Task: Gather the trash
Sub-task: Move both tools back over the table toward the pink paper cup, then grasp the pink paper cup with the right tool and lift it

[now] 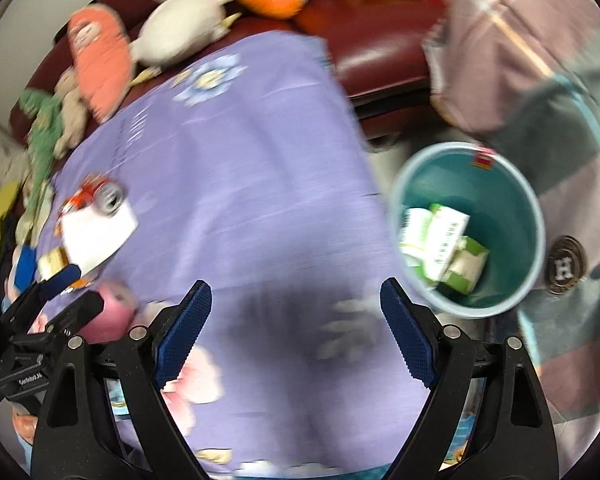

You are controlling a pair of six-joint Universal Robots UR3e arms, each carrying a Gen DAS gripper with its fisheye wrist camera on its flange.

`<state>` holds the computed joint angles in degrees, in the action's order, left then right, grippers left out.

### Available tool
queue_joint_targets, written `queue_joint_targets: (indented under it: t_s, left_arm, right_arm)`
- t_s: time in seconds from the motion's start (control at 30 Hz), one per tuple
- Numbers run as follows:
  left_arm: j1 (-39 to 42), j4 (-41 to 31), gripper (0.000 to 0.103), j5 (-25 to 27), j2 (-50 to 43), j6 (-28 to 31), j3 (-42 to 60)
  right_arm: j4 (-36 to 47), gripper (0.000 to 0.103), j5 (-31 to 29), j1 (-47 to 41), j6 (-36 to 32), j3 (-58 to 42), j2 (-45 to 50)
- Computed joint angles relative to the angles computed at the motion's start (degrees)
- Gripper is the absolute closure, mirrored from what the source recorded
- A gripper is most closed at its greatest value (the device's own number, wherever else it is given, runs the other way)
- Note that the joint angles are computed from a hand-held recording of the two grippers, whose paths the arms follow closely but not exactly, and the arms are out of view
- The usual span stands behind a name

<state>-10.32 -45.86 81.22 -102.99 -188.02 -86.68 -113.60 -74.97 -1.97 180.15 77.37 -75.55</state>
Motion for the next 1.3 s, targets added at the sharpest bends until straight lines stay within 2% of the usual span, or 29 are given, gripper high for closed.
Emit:
queue_joint_targets:
  t_s: [0.17,0.37,0.47,0.53,0.67,0.93,1.03,1.3]
  left_arm:
    - [9.0,0.7,0.01,-3.3,11.4,4.3,-12.3]
    - [19.3,-1.0,0.009,-6.5,24.3,10.3,-23.9]
    - [25.2,-3.5,0.009,-9.0,30.7,14.5,-28.9]
    - [28.8,-5.8,0.009,-10.6,34.4,16.9,-31.7]
    - [35.0,-9.3,0.009,-13.8,39.8,21.4,-36.4]
    - [41.1,-12.5,0.009,-16.5,42.0,25.8,-41.2]
    - [42.8,-13.3,0.009,-17.0,42.2,27.2,-42.2]
    - [44.4,-13.4,0.009,-17.5,41.0,27.6,-42.9]
  right_arm:
    - [3.7,0.021,0.1,8.7,3.1,-8.7,5.7]
    - [6.8,0.021,1.4,14.4,6.2,-14.7,10.3]
    - [8.0,0.021,2.3,16.3,7.7,-17.3,12.6]
    - [8.6,0.027,3.1,17.7,8.6,-19.5,14.5]
    - [12.2,0.029,6.3,19.6,10.3,-25.6,19.2]
    - [19.1,0.028,9.0,23.0,14.6,-40.3,31.7]
    - [17.1,0.026,11.2,22.6,16.4,-38.9,32.6]
    - [18.2,0.026,16.8,22.4,18.0,-44.3,37.7]
